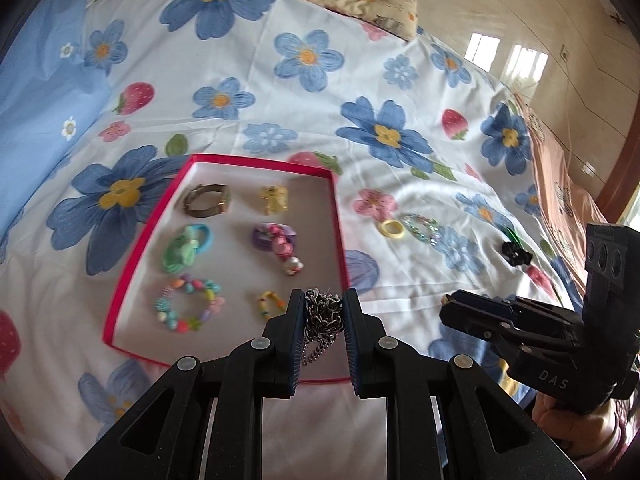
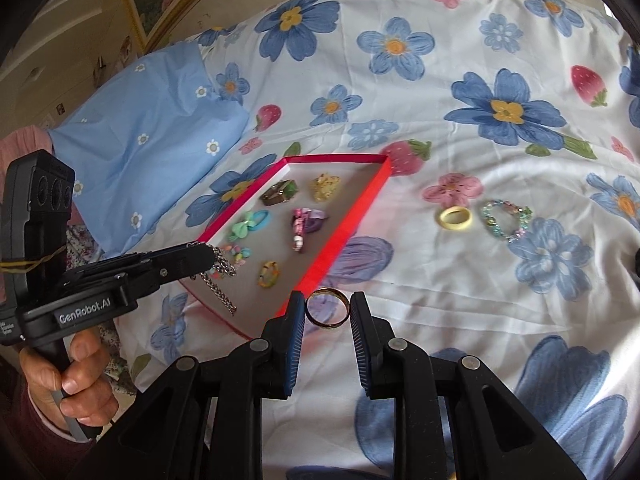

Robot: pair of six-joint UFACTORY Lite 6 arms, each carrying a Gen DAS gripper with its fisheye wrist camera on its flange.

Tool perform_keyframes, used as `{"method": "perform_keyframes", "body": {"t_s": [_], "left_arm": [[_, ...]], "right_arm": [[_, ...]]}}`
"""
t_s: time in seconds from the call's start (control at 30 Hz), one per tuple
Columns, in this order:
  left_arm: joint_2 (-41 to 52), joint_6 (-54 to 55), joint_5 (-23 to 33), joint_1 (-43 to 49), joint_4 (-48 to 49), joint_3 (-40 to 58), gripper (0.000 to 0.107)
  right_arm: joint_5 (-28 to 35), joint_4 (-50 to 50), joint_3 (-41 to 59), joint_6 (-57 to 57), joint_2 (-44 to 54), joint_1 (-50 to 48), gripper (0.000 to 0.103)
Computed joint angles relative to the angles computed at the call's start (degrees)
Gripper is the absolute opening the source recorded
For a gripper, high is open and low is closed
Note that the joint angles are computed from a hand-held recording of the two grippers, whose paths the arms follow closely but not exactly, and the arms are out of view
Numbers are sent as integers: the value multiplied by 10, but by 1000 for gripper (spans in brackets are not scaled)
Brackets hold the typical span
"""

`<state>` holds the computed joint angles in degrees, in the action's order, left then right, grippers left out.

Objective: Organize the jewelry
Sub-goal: 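Carry the silver chain and gold ring into the white box with both grippers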

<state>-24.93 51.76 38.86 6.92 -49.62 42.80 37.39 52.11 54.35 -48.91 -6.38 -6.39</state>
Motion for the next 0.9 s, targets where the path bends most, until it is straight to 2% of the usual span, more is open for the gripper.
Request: {"method": "perform_keyframes", "body": {"t_s": [0.33,0.9], "left_arm": [[43,35,9,64,-8,25,17],[165,67,-45,70,-19,75,17]], "right_arm": [[-30,3,45,23,53,86,23],[-70,-10,136,49,189,174,23]]}}
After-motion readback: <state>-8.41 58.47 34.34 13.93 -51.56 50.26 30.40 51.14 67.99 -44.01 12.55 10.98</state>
